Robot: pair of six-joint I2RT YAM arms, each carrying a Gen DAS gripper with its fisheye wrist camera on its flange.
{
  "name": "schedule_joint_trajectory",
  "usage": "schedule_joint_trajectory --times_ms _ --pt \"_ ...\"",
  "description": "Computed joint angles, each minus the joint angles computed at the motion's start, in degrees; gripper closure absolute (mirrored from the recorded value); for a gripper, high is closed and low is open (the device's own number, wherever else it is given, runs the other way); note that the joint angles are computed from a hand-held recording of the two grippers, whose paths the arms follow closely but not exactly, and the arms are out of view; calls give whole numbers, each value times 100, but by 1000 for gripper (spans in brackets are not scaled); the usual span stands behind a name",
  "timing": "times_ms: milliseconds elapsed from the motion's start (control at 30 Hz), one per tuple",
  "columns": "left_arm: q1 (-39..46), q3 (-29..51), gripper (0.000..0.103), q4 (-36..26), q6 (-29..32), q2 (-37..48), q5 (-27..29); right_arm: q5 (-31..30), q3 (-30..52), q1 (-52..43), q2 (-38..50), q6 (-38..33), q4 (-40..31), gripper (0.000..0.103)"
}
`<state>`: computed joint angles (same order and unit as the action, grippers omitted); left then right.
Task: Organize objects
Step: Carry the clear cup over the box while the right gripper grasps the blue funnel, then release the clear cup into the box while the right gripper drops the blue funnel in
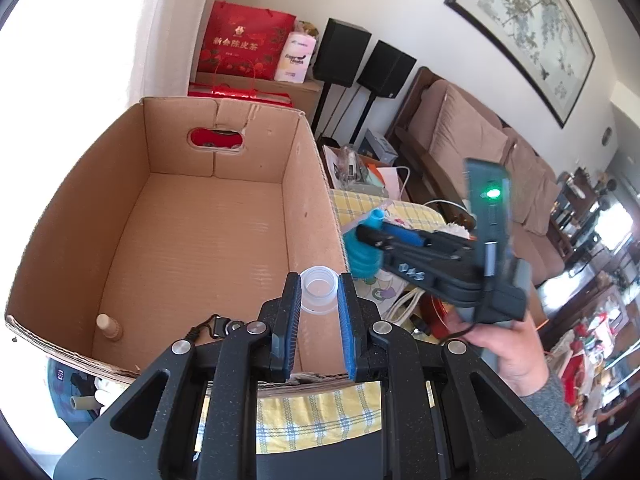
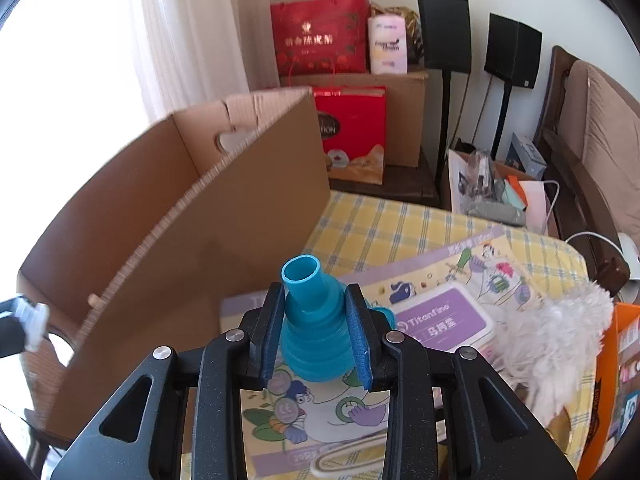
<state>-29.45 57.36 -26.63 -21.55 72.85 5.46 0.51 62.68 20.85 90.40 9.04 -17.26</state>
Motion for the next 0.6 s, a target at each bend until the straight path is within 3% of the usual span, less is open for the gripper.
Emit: schedule_joint_trajectory --times_ms 600 --pt "964 236 86 -382 547 281 150 119 1117 1032 -909 177 -1095 72"
